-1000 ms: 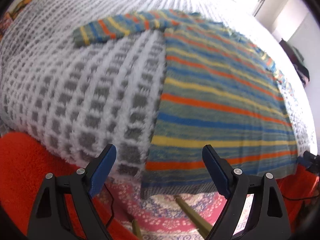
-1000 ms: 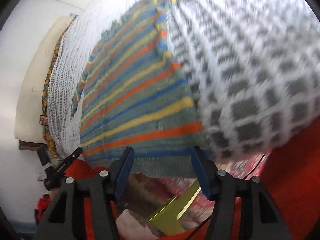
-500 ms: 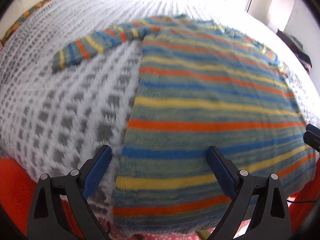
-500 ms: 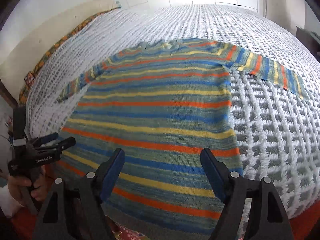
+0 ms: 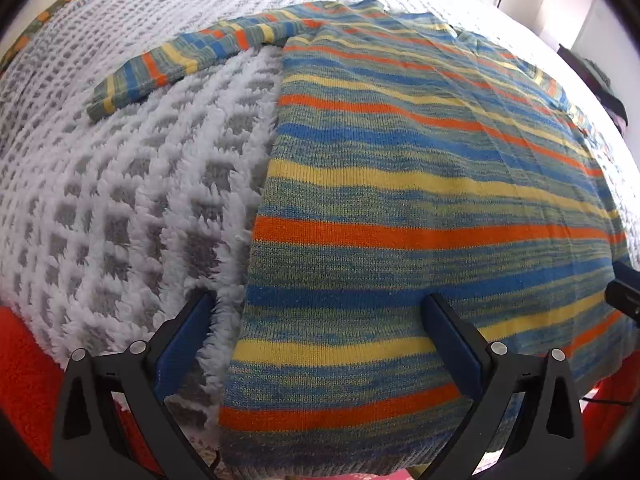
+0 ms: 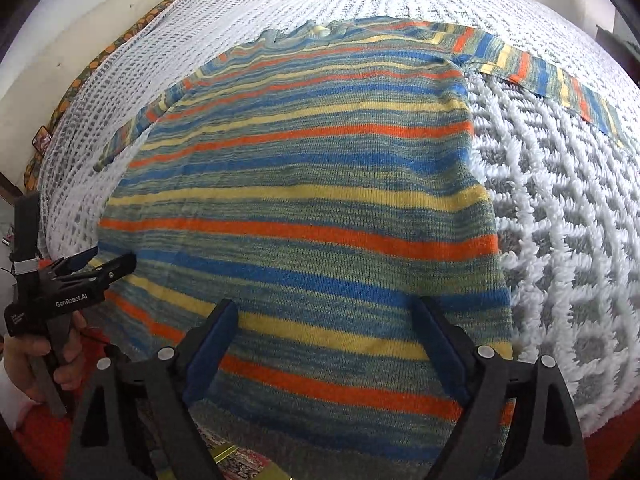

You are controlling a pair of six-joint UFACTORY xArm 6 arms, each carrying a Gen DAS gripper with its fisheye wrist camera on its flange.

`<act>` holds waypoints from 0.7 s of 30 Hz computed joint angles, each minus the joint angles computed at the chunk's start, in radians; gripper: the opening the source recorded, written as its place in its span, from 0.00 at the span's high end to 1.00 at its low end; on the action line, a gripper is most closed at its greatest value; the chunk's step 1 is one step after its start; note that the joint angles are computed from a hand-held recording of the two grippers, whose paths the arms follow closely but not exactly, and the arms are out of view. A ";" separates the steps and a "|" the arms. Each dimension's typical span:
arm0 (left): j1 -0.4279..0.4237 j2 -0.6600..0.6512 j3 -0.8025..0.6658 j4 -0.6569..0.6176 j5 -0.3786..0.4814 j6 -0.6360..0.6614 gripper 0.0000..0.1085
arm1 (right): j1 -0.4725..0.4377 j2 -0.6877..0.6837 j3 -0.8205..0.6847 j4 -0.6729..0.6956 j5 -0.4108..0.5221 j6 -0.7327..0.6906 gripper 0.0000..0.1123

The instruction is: Fold small clothes

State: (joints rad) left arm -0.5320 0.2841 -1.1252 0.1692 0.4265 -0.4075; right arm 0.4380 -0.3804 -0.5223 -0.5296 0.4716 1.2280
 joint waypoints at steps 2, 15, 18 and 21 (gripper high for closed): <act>0.000 0.000 0.000 -0.003 -0.001 0.006 0.06 | 0.005 -0.026 0.009 -0.060 -0.001 0.061 0.21; 0.000 -0.009 0.028 0.055 -0.034 -0.020 0.06 | 0.033 -0.133 0.016 -0.349 0.049 0.301 0.21; 0.000 -0.012 0.032 0.050 -0.036 -0.012 0.06 | 0.027 -0.121 0.009 -0.337 0.039 0.283 0.21; 0.000 -0.012 0.031 0.047 -0.033 -0.012 0.06 | 0.026 -0.112 0.008 -0.336 0.032 0.279 0.21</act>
State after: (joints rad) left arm -0.5321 0.2719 -1.0939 0.2162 0.3931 -0.4196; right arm 0.4639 -0.4929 -0.5148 -0.8652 0.5040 1.5074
